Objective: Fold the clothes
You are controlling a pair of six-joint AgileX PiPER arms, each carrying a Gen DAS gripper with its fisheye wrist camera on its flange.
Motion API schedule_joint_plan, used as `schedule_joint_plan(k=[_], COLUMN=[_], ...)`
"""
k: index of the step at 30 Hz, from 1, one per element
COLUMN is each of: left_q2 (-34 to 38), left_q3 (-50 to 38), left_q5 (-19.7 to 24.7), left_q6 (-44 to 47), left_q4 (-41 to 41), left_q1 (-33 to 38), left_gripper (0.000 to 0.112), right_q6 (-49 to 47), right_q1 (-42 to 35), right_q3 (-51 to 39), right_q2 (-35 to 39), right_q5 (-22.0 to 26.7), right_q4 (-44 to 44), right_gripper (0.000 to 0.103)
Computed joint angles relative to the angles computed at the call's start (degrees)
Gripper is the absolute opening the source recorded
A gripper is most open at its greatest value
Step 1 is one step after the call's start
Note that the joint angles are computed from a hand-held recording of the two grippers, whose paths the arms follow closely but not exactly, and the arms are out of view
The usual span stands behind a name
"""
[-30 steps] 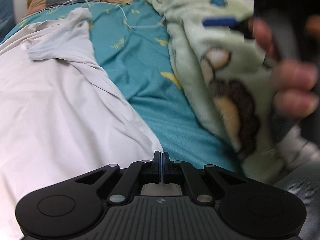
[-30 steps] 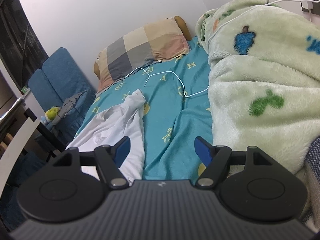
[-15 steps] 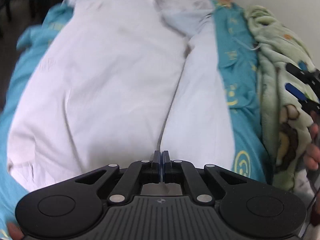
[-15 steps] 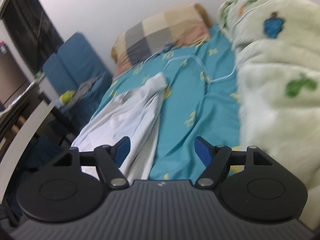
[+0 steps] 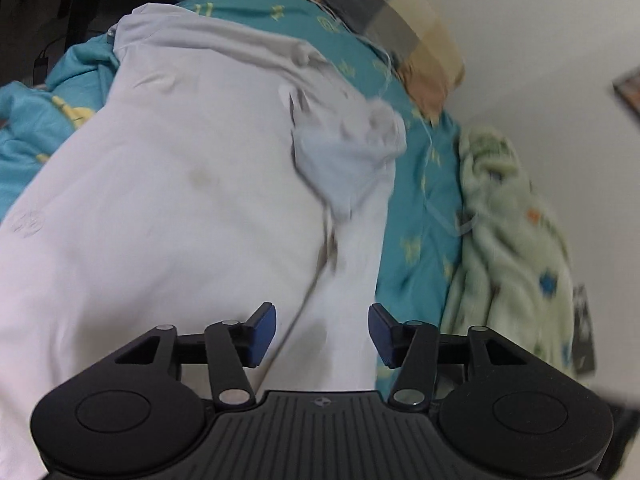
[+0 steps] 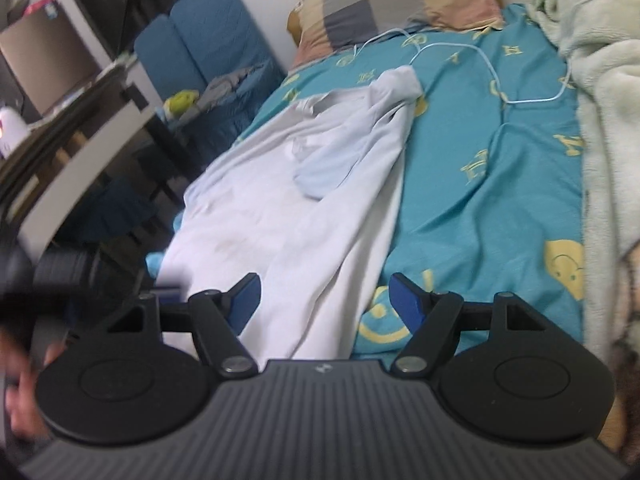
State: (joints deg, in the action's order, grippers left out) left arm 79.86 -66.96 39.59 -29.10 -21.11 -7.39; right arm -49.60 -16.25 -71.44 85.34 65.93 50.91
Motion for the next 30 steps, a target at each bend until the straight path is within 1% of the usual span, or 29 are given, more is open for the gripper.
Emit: schedule_joint_plan(k=[1, 2, 4, 7, 9, 10, 11, 12, 13, 14, 16, 18, 19, 21, 22, 23, 24, 28, 30], left_q2=[3.3, 6.6, 13.3, 23.5, 30.0, 32.6, 34.7, 36.3, 37.1, 37.6, 37.1, 35.3, 34.2, 32.9, 33.0, 34.0, 34.7, 33.4, 32.6], left_q3=[-1.4, -3.1, -6.8, -13.6, -18.8, -21.3, -23.0, -24.2, -25.1, -26.2, -27.4, -28.0, -28.4, -29.6, -30.5, -31.7, -32.3, -27.4, -26.4], left_q5=[-2.7, -5.3, -9.4, -13.5, -15.1, -15.0, -15.0, -15.4, -15.3, -15.2, -15.1, -13.5, -11.7, -8.3, -5.7, -2.5, 0.0, -0.3, -1.1], left_q6=[1.2, 2.3, 4.2, 5.8, 4.0, 2.2, 2.4, 4.3, 5.5, 6.1, 8.3, 10.6, 9.2, 3.5, 0.9, -0.9, -1.2, 5.2, 9.5], left_q4=[-1.7, -3.5, -6.1, -8.0, -7.0, -6.1, -7.4, -10.4, -11.6, -11.4, -10.5, -9.0, -5.5, 4.1, 8.6, 10.7, 11.2, 2.6, -1.5], left_q1=[1.0, 1.8, 2.8, 3.5, 3.5, 3.5, 3.8, 4.1, 4.2, 4.2, 4.0, 4.1, 4.2, 4.1, 4.1, 4.4, 5.0, 7.8, 8.6], left_gripper=[0.057, 0.061, 0.063, 0.063, 0.061, 0.058, 0.050, 0.040, 0.012, 0.006, 0.005, 0.004, 0.004, 0.004, 0.004, 0.004, 0.004, 0.005, 0.018], right_q6=[0.0, -0.1, -0.4, -1.0, -3.6, -4.7, -5.2, -5.7, -6.3, -6.7, -7.4, -8.0, -8.1, -7.0, -6.2, -5.6, -5.4, -6.5, -6.6], right_q1=[0.9, 1.7, 3.0, 5.1, 5.8, 6.2, 6.7, 7.2, 7.6, 8.1, 9.4, 10.8, 11.5, 13.5, 14.4, 15.2, 15.9, 16.8, 16.3], right_q3=[0.4, 0.7, 1.5, 2.3, 3.0, 3.3, 3.2, 3.0, 2.7, 2.4, 1.9, 1.8, 1.8, 1.5, 1.1, 0.8, 0.8, 1.8, 1.9], right_q2=[0.0, 0.1, 0.4, 1.2, 1.5, 1.8, 2.2, 2.7, 3.4, 4.0, 4.6, 4.6, 4.5, 4.9, 5.3, 5.7, 5.7, 4.3, 4.0], right_q5=[-0.6, -1.1, -2.1, -2.6, -2.2, -2.0, -1.6, -1.0, 0.0, 0.9, 2.1, 2.6, 2.5, 2.2, 2.4, 2.7, 2.6, 1.9, 2.6], right_q4=[-0.3, -0.4, -0.4, -1.6, -0.6, -0.1, 0.0, 0.3, 0.4, 0.3, -0.4, -1.7, -2.9, -6.3, -8.0, -9.5, -10.7, -12.2, -12.1], right_gripper=[0.073, 0.073, 0.073, 0.073, 0.073, 0.073, 0.073, 0.073, 0.073, 0.073, 0.073, 0.075, 0.075, 0.075, 0.075, 0.075, 0.075, 0.075, 0.075])
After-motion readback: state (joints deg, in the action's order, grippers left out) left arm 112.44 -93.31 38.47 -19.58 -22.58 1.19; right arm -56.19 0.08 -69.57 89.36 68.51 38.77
